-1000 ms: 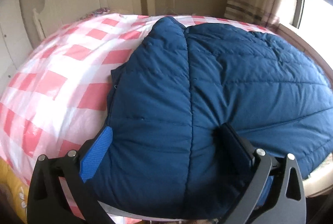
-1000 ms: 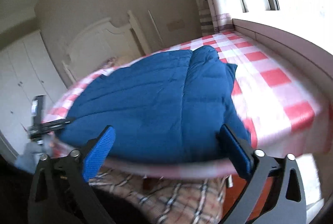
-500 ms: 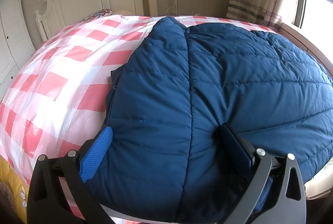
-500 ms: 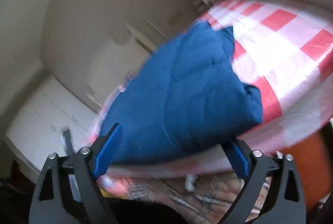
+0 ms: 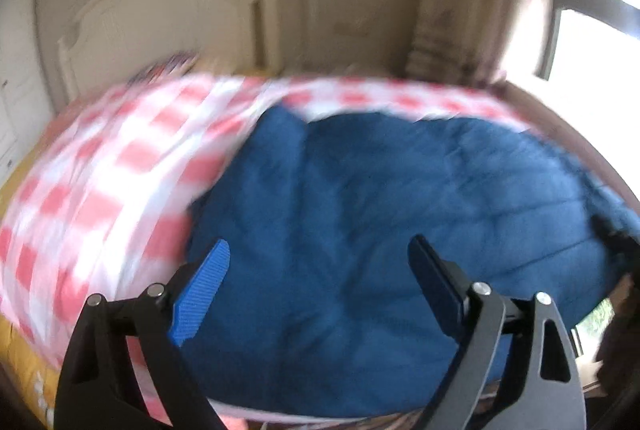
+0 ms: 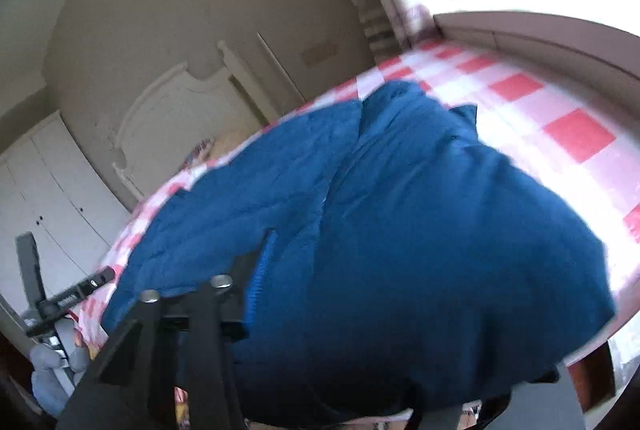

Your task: Fold large clothes

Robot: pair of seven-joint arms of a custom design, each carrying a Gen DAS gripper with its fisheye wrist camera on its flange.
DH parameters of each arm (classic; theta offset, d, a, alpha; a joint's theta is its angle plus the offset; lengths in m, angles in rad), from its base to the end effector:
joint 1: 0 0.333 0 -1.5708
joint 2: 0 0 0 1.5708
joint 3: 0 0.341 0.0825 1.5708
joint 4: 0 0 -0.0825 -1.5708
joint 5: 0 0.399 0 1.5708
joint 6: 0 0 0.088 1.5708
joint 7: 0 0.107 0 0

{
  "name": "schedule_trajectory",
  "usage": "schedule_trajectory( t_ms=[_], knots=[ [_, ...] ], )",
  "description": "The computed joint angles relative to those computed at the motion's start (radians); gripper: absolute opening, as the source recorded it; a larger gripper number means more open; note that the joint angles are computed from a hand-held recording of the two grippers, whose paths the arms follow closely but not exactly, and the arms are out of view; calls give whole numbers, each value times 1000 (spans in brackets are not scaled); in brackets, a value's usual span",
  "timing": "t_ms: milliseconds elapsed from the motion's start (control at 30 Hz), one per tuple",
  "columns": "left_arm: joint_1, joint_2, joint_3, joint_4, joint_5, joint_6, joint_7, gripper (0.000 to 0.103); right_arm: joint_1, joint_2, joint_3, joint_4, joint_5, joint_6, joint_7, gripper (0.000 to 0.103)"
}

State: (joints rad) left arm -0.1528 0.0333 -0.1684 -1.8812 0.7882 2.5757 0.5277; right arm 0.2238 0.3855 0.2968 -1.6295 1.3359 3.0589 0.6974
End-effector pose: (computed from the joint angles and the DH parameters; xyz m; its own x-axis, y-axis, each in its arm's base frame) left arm 0.5951 -0.2091 0.5795 0.1888 -0.9820 -0.0030 -0.6311 -0.1190 -0.7665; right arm 0.6673 0.2568 0.4900 0.2899 -0.7981 -0.5282 -0.6221 0.2623 -0.7377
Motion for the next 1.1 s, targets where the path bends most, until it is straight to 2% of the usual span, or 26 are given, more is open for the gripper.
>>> schedule_trajectory(
  t_ms=[100, 133, 167, 200, 233, 267, 333, 400, 433, 467, 500, 533, 567, 600, 633, 667, 700, 733, 767, 800, 833, 867, 900, 967, 1000, 1100],
  knots=[
    [4, 82, -44, 86, -128, 29, 168, 93, 65, -14, -72, 22, 127, 3, -115, 52],
    [-6, 128, -62, 130, -179, -14, 250, 97, 62, -18, -65, 28, 136, 9, -133, 52],
    [-51, 194, -52, 191, -178, -96, 312, 99, 34, -17, -26, 42, 183, 21, -202, 52],
    [-119, 235, -7, 217, -108, -152, 309, 100, 32, -21, -14, 56, 199, 25, -238, 52],
    [-160, 240, 24, 210, -8, -153, 237, 101, 56, -25, -31, 69, 201, 31, -260, 52],
    [-165, 229, 30, 189, 21, -140, 196, 101, 96, -27, -63, 86, 211, 40, -300, 52],
    [-110, 195, -1, 148, -112, -71, 292, 97, 191, -21, -138, 138, 213, 47, -384, 52],
    [-41, 118, -20, 36, -239, 94, 360, 93, 248, 7, -151, 197, 61, 74, -354, 52],
    [-26, 57, -2, -39, -234, 183, 323, 93, 285, 25, -170, 233, -6, 71, -352, 52],
    [-4, 11, 3, -86, -158, 226, 242, 93, 305, 42, -175, 258, -70, 69, -334, 52],
    [1, -53, 39, -136, -12, 248, 92, 93, 333, 72, -174, 303, -166, 62, -324, 52],
    [26, -92, 41, -162, 74, 248, -6, 93, 376, 101, -200, 342, -256, 49, -296, 52],
    [58, -135, 40, -190, 123, 242, -76, 93, 444, 141, -260, 389, -364, 26, -248, 52],
    [99, -187, 44, -226, 153, 237, -143, 93, 510, 170, -335, 423, -439, -6, -195, 52],
    [130, -222, 41, -248, 168, 231, -186, 93, 556, 208, -376, 461, -556, -33, -133, 52],
    [164, -260, 41, -273, 179, 222, -226, 93, 613, 255, -442, 513, -605, -72, -117, 52],
    [189, -291, 44, -295, 171, 210, -241, 93, 655, 314, -495, 580, -717, -152, -72, 51],
    [208, -312, 42, -308, 159, 200, -241, 93, 672, 373, -514, 653, -892, -255, 17, 51],
    [232, -334, 37, -325, 156, 196, -253, 93, 671, 408, -499, 692, -1034, -313, 69, 51],
    [244, -336, 33, -322, 151, 192, -251, 93, 699, 449, -518, 696, -1179, -316, 85, 53],
    [257, -348, 30, -335, 141, 197, -246, 93, 742, 464, -571, 666, -1300, -263, 119, 53],
    [269, -351, 24, -340, 121, 207, -225, 93, 788, 470, -640, 618, -1354, -185, 150, 53],
    [274, -359, 25, -350, 106, 220, -208, 94, 808, 474, -674, 603, -1338, -163, 161, 54],
    [272, -341, 21, -339, 70, 247, -149, 95, 796, 482, -673, 647, -1168, -225, 64, 55],
    [270, -343, 18, -338, 46, 252, -110, 97, 794, 492, -683, 668, -1136, -245, 54, 55],
    [227, -240, 25, -214, -35, 266, 104, 100, 792, 489, -677, 653, -1220, -219, 108, 56]
  ],
)
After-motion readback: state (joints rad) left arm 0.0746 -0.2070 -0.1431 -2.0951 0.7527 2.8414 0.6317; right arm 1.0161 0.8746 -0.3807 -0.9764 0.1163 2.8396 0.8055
